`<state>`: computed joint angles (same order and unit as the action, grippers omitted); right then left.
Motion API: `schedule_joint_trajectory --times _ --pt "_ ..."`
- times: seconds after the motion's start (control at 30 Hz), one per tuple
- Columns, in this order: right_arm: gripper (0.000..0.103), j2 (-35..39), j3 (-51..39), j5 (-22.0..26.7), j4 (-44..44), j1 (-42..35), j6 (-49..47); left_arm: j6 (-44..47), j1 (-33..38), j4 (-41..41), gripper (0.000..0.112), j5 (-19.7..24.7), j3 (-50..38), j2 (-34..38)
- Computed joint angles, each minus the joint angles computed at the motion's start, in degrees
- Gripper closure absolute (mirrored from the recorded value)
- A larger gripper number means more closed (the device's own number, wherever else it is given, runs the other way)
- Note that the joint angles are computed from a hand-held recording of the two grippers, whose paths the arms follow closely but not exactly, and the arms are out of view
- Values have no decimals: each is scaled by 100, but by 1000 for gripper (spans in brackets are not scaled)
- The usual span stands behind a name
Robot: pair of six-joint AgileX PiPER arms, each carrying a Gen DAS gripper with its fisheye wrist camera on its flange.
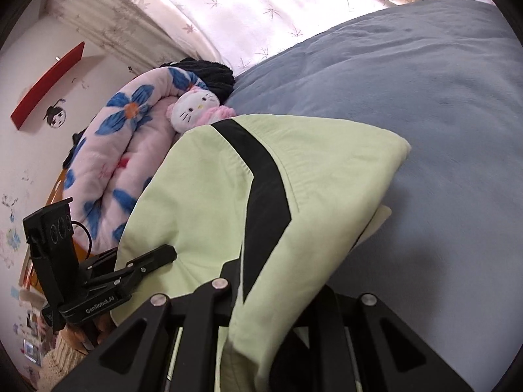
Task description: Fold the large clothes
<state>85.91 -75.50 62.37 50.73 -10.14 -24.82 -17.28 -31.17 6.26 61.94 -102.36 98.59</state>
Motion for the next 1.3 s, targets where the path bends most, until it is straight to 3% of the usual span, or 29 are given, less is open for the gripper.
schedule_joint_trajectory --times 0.17,0.33,0.4,0.43,0.5,0.57,0.63,0.7,0.8,0.97,1.03,1.1,1.2,1.3 --pt "91 525 195 -839 102 164 -298 458 476 -406 82 -737 47 793" --pt "88 610 560 -1155 -36 130 -798 436 675 -565 51 -1973 1181 752" --pt "80 547 634 -1244 -207 160 -887 -105 741 -154 28 -2263 1566 619" --pt "78 509 645 -1229 -298 142 -905 -200 781 -130 27 -2307 1668 555" --pt "68 348 672 -1182 -540 66 -814 -446 811 32 27 -2265 1831 339" --pt "67 -69 743 -1203 -960 -66 -491 -1110 604 764 30 -2031 1873 140" --pt "67 -443 789 -1320 -1150 -119 -357 -1532 365 1387 41 -1691 1796 -84" --pt "67 -725 732 -1612 -1525 34 -98 -1506 232 1428 67 -1535 1649 -244" --pt "67 -568 234 -1752 -1926 366 287 -1474 70 1259 82 -1230 1118 -77" --pt "71 545 -629 -1079 -1266 508 173 -1524 -314 839 84 -1197 776 372" --pt "77 800 -598 -1258 -1788 681 491 -1707 -428 940 84 -1057 709 630" --pt "103 910 -422 -1657 -2483 802 811 -1987 -480 1121 84 -1238 931 759" --pt "103 1179 -320 -1548 -1824 376 144 -2129 -552 1269 84 -1508 1147 666" --pt "103 1039 -241 -1477 -1777 269 123 -2148 -597 1290 83 -1349 1038 679"
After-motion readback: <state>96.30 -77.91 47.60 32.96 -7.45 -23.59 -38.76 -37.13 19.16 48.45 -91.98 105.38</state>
